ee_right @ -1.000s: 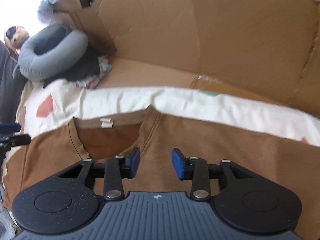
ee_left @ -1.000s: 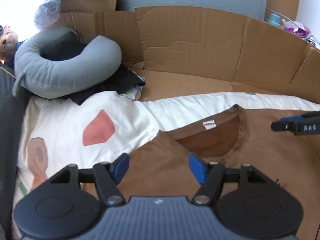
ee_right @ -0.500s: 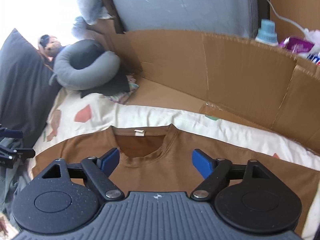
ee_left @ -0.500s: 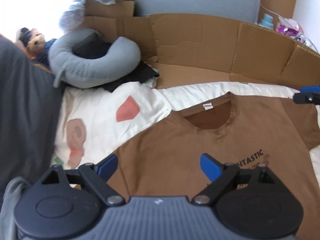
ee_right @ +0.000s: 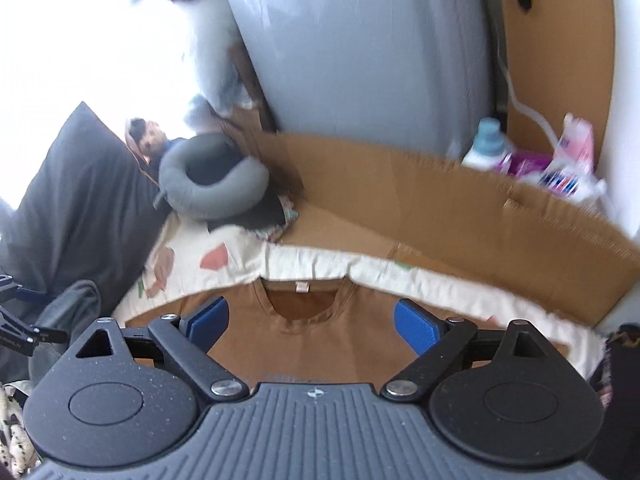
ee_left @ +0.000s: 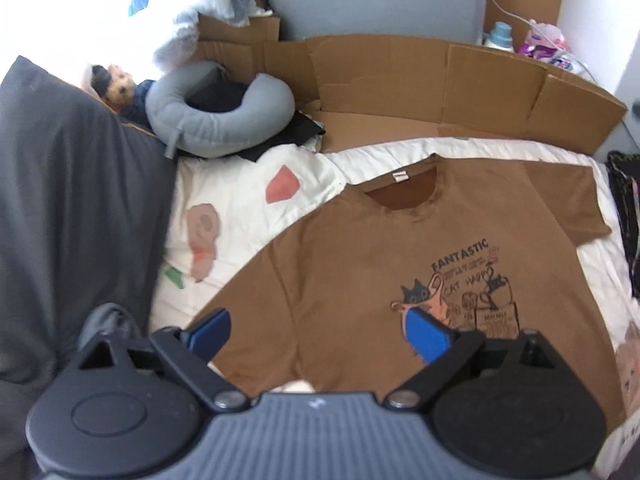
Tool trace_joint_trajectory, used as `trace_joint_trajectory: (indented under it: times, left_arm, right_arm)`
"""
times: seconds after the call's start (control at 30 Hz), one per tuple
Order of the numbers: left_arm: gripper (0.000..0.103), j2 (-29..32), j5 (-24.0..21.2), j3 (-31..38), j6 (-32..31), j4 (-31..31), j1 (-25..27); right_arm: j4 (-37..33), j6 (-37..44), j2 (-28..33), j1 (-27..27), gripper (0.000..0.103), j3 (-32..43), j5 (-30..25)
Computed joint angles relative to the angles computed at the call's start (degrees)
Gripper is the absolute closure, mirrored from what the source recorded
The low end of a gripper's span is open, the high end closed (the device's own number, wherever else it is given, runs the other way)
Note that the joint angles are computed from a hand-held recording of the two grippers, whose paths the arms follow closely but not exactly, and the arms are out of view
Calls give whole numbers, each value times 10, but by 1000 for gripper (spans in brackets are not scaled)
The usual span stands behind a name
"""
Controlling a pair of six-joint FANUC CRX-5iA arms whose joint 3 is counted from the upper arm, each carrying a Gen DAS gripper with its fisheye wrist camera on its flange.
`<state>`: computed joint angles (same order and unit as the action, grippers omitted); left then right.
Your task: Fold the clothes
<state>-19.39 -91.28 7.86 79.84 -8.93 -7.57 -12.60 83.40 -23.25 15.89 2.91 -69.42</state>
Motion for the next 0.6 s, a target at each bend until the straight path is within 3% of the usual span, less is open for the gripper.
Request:
trace_joint_trajectory:
  times: [0.1, 0.3, 0.6]
  left_arm:
    - [4, 4, -53, 36, 6, 8, 4]
    - [3, -14, -102, 68, 25, 13, 7]
    - [3, -18, -135, 117, 58, 5, -14]
  right_arm:
    - [-9, 16, 5, -26, 9, 57, -36]
    - [-85, 53, 48, -119, 8, 211, -167]
    - [-125, 99, 73, -210, 5, 351, -295]
